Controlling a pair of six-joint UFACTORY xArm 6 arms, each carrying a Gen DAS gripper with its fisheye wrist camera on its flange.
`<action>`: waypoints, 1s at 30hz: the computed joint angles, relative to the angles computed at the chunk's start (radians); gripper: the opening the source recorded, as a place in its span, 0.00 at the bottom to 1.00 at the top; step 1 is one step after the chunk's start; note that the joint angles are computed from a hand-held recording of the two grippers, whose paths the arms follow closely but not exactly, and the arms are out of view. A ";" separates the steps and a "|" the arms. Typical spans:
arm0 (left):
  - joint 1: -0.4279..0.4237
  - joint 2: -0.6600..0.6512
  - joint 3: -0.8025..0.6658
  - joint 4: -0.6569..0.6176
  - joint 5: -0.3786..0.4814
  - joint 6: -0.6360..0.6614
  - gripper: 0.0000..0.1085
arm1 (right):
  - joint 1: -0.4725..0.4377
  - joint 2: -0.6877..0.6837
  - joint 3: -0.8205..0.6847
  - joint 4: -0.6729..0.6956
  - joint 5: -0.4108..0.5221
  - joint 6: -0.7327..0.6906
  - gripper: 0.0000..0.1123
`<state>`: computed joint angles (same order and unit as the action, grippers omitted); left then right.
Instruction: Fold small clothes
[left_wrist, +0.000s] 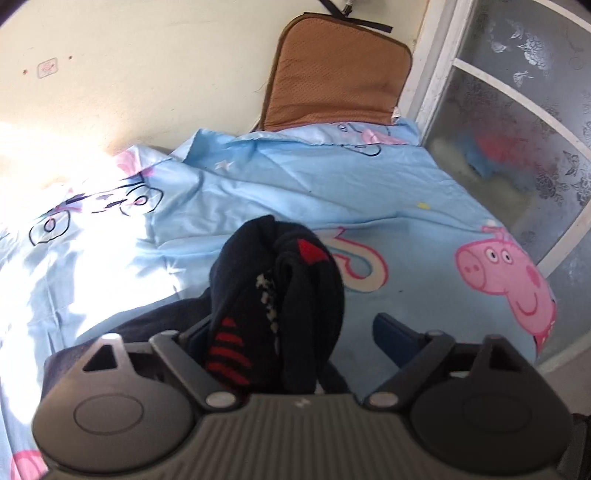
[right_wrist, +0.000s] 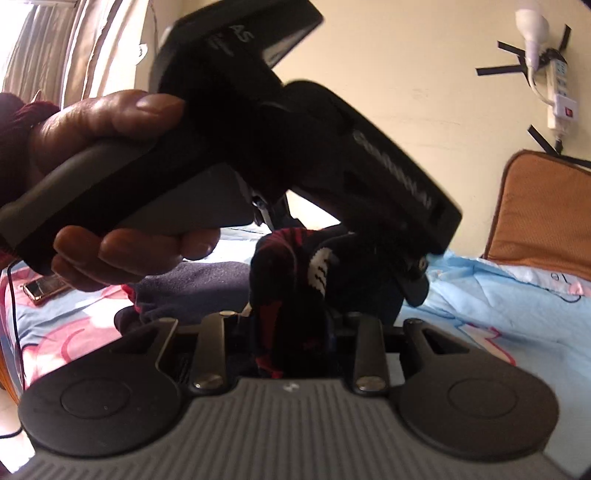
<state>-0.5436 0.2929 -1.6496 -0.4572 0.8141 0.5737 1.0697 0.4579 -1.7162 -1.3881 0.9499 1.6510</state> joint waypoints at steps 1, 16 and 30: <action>0.006 -0.002 0.014 0.006 -0.023 0.003 0.44 | 0.003 0.018 -0.022 0.003 0.006 -0.033 0.35; 0.202 0.033 0.021 -0.465 0.132 0.152 0.37 | 0.045 -0.099 0.153 -0.038 0.001 0.102 0.59; 0.358 -0.070 0.163 -0.656 0.081 0.181 0.35 | -0.082 0.105 -0.165 0.023 -0.355 -0.061 0.42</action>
<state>-0.1854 0.2234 -1.4870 -1.1136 0.8946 0.7549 0.9880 0.5634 -1.8809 -1.3648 0.5954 1.5904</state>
